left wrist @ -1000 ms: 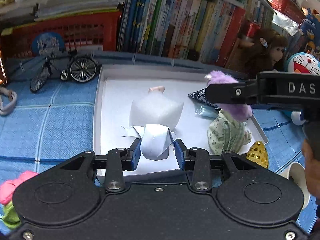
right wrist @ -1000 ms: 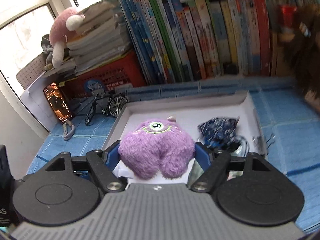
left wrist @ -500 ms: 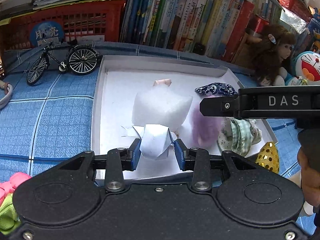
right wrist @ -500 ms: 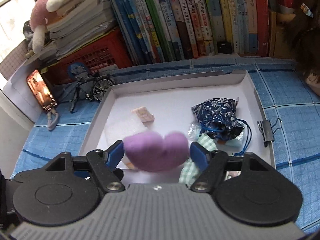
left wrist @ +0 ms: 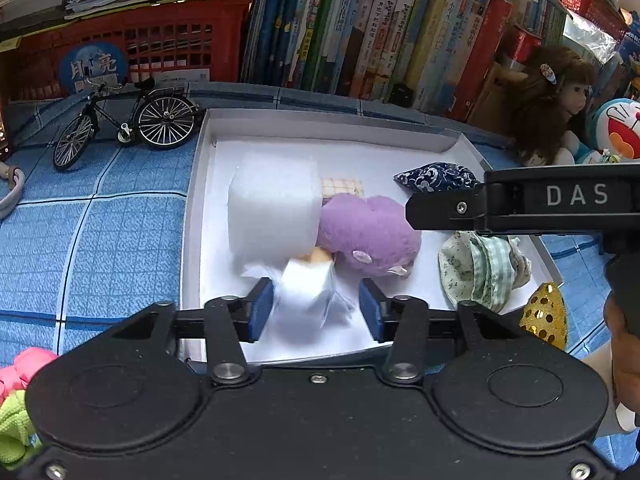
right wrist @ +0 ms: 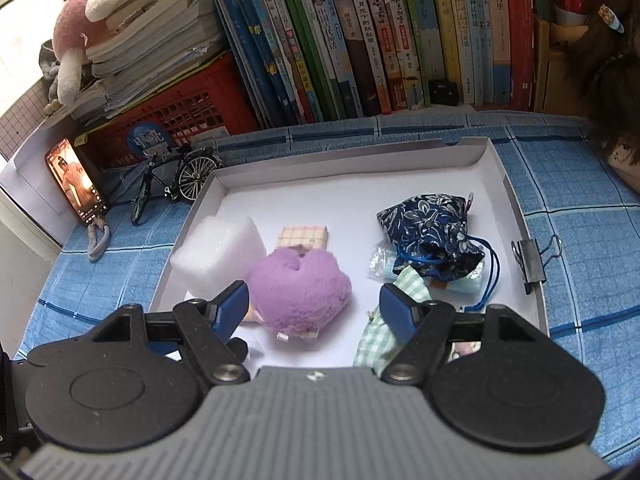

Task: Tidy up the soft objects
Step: 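Lift both held items, carry them into the white tray and open both grippers, then withdraw both grippers from the tray back over the table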

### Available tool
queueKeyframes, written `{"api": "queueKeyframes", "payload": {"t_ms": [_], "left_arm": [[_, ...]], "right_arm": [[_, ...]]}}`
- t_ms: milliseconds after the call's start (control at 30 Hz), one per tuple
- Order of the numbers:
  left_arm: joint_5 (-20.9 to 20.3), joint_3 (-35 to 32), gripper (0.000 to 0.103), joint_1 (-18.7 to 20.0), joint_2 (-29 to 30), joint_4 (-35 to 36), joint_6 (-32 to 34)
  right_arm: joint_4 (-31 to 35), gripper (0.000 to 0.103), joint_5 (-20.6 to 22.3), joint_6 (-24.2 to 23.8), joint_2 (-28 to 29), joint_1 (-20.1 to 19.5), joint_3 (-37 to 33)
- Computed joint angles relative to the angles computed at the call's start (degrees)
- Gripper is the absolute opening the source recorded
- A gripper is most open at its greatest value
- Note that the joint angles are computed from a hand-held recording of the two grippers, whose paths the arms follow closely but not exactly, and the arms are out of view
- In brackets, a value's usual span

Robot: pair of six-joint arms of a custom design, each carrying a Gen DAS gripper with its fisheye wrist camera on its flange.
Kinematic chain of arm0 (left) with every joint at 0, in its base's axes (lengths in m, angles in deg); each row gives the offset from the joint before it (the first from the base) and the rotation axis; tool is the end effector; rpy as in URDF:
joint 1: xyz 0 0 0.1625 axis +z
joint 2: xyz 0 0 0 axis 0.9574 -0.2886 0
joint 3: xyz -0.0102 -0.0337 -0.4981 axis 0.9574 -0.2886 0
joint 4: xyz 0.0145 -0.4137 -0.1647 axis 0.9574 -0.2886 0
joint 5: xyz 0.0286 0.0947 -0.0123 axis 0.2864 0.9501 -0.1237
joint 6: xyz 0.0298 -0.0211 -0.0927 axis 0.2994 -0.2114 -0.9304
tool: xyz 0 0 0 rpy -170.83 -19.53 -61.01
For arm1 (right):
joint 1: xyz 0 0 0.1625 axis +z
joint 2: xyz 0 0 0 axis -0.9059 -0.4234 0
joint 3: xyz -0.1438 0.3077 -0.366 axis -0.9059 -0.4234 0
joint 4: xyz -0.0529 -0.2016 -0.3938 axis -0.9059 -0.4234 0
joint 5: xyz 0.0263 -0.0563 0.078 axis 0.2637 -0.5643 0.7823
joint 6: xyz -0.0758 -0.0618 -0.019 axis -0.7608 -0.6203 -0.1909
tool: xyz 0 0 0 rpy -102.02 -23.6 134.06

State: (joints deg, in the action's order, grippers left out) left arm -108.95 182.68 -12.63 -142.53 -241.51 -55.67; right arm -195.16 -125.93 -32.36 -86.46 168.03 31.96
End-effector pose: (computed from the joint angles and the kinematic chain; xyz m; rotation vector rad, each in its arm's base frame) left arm -0.1045 -0.6139 0.1927 0.0804 2.3284 -0.9343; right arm 0.2668 -0.6958 0.0610 0.7068 -2.6904 0.4207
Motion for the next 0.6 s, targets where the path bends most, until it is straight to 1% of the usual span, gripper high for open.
{"api": "queueKeyframes", "payload": {"t_ms": [67,133,200,367,600], "left_arm": [[0.3,0.2,0.056,-0.2,0.0,-0.5,0.4],[1.4,0.4,0.067,-0.7,0.0,-1.1,0.7],[2.6,0.7,0.072,-1.2,0.0,-1.6,1.1],[3.8,2.0,0.075,-2.5,-0.8,-3.1,2.2],[6.0,4.3,0.076,-4.5,-1.8,-5.1,3.3]], "right_arm": [[-0.3,0.082,0.6,0.0,-0.4,0.0,0.4],[-0.5,0.083,1.2,-0.1,-0.9,0.0,0.8],[-0.8,0.084,1.5,-0.4,-1.3,0.0,1.2],[-1.5,0.086,2.1,-1.4,-2.3,0.3,2.3],[-1.0,0.088,3.7,-2.4,-4.8,0.5,4.2]]}}
